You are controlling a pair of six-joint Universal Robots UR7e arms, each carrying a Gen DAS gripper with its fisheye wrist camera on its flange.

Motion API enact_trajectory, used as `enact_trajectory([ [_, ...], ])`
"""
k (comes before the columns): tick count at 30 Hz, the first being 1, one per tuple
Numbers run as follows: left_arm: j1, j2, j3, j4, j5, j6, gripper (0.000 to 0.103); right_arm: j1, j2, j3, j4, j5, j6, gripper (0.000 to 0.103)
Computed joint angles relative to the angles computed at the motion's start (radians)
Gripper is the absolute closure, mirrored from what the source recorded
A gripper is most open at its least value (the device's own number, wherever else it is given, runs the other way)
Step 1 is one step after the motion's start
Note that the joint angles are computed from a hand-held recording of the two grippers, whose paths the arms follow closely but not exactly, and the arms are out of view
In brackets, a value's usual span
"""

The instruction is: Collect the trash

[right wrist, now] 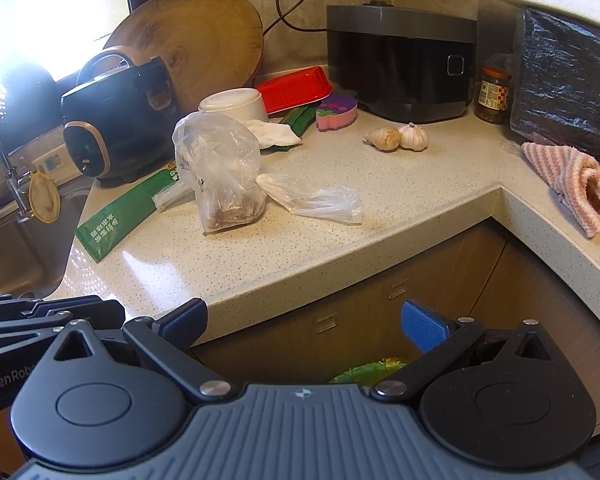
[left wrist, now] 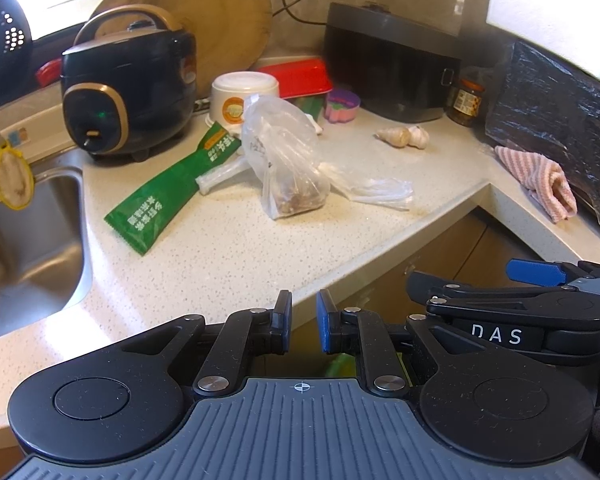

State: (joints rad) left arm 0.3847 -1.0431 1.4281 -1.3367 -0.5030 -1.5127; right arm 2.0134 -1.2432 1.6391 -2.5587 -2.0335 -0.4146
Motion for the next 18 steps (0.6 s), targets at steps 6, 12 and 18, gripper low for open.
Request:
enact_trajectory([
  [6,0.006,-0.001,-0.001,-0.007,-0.001,0.006,0.086,0.001,0.006,-0.006,0.001,-0.004,0.001,0.0],
  [12,0.017,-0.015,0.009,-0.027,0.001,0.021,0.086,0.009,0.026,-0.026,0.007,-0.015,0.002,0.0],
  [18,0.047,-0.068,0.062,-0.153,0.022,0.108,0.086,0.012,0.054,-0.046,-0.006,-0.009,0.0,0.0],
])
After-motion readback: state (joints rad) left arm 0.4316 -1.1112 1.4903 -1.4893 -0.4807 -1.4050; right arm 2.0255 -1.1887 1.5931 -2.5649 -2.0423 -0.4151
